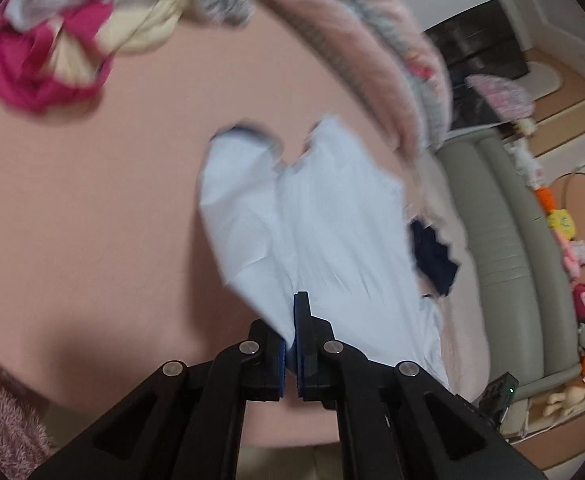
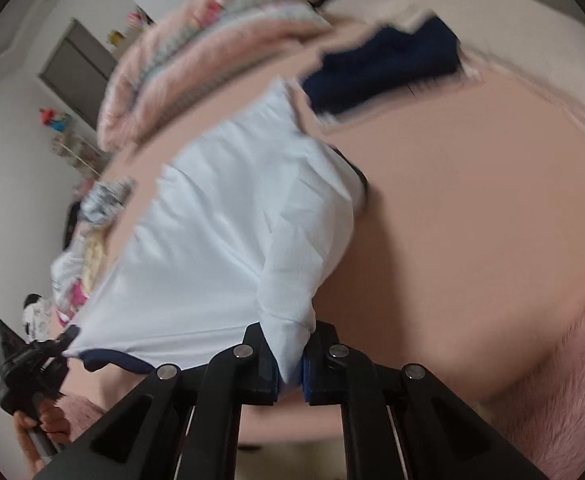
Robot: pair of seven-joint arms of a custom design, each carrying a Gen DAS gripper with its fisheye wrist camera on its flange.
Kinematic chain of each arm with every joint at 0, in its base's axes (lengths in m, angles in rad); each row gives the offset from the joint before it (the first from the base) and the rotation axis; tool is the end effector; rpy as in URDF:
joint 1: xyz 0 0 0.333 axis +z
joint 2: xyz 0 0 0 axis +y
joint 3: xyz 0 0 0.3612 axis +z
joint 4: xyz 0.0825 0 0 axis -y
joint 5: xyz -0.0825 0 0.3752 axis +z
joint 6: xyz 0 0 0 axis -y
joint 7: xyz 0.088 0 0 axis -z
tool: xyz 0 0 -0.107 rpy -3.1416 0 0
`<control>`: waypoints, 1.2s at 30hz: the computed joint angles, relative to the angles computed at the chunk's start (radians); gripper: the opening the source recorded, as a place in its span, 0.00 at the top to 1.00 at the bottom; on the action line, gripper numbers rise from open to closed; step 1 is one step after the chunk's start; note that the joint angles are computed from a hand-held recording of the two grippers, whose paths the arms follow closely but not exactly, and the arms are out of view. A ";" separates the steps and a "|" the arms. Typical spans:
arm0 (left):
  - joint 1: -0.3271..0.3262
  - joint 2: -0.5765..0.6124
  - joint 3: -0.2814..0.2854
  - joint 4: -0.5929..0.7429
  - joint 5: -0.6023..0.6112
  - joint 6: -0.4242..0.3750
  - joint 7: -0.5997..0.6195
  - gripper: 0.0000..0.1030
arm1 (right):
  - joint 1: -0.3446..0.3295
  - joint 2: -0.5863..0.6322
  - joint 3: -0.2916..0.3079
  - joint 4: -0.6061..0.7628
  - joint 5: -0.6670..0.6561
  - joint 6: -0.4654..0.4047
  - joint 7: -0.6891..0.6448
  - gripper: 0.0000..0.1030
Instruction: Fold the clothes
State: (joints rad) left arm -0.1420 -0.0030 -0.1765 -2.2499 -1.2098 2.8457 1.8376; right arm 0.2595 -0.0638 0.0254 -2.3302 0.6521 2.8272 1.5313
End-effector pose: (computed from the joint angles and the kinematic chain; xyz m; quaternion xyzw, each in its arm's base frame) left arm 0.5257 -0.1212 0.4585 0.7866 -0.4698 0.3954 0.0640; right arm 0.5124 0.1183 0.4699 -0.5846 0.7466 -0.0205 0.3168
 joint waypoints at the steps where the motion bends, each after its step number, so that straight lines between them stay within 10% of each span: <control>1: 0.002 0.007 0.002 -0.007 0.000 -0.020 -0.019 0.98 | -0.003 0.021 -0.004 0.003 0.012 -0.024 0.022 0.91; 4: 0.004 0.014 -0.002 -0.033 0.002 -0.041 -0.068 0.96 | -0.011 0.046 -0.002 -0.002 0.153 -0.050 -0.023 0.89; 16: -0.005 0.111 -0.042 0.068 0.073 0.025 -0.022 0.77 | -0.001 0.074 0.033 0.023 -0.206 -0.008 0.113 0.64; 19: 0.020 0.166 -0.068 0.122 -0.038 0.040 0.079 0.53 | -0.009 0.129 0.048 0.084 -0.140 0.012 0.040 0.64; 22: 0.003 0.172 -0.068 0.128 0.079 0.073 -0.035 0.61 | -0.022 0.156 0.048 0.106 -0.148 0.025 0.026 0.87; 23: 0.001 0.162 -0.055 0.133 0.129 0.035 -0.037 0.98 | -0.031 0.145 0.047 0.107 -0.147 0.008 0.024 0.92; 30: 0.018 -0.032 -0.053 0.113 -0.118 0.036 0.263 0.97 | -0.006 -0.011 0.033 0.085 -0.061 0.136 -0.061 0.95; 36: -0.066 -0.262 0.020 0.068 -0.388 -0.005 0.520 0.97 | 0.173 -0.170 -0.073 0.090 0.357 0.207 -0.365 0.95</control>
State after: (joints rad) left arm -0.2076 -0.2647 -0.1569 -2.1821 -1.5980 2.8404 2.3573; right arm 0.4321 -0.2340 -0.0481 -2.2400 1.0090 3.0338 1.1667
